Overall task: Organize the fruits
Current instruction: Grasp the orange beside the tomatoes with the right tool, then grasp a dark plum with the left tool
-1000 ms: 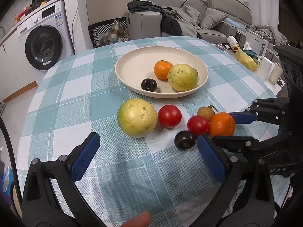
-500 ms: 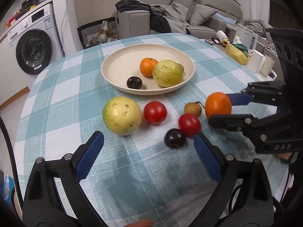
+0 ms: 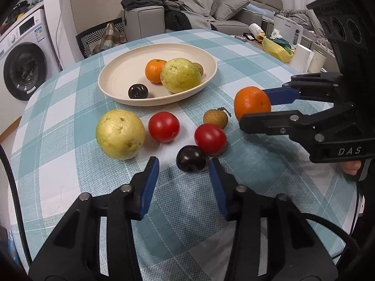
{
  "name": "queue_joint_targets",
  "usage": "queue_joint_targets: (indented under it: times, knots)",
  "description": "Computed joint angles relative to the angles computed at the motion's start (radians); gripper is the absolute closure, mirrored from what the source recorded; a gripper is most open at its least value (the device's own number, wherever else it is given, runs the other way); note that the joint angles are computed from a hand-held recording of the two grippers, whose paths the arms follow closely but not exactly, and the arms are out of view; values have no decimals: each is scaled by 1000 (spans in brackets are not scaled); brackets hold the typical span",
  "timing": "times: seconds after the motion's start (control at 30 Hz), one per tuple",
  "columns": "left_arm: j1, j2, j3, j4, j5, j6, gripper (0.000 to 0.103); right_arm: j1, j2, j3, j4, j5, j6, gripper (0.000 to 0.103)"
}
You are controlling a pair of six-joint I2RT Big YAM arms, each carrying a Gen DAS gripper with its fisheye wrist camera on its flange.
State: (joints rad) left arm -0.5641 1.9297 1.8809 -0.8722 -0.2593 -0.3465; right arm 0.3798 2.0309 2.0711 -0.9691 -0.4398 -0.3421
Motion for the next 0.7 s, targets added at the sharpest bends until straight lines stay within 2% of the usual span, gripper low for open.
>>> queue_joint_targets:
  times: [0.27, 0.67, 0.7]
  knots:
    - [10, 1, -1, 9, 43, -8, 72, 1, -7, -11, 4, 2, 0, 61]
    - [15, 15, 22, -2, 53, -18, 72, 1, -11, -18, 13, 1, 3, 61]
    - [16, 15, 22, 1, 57, -18, 77, 1, -11, -18, 13, 3, 3, 61]
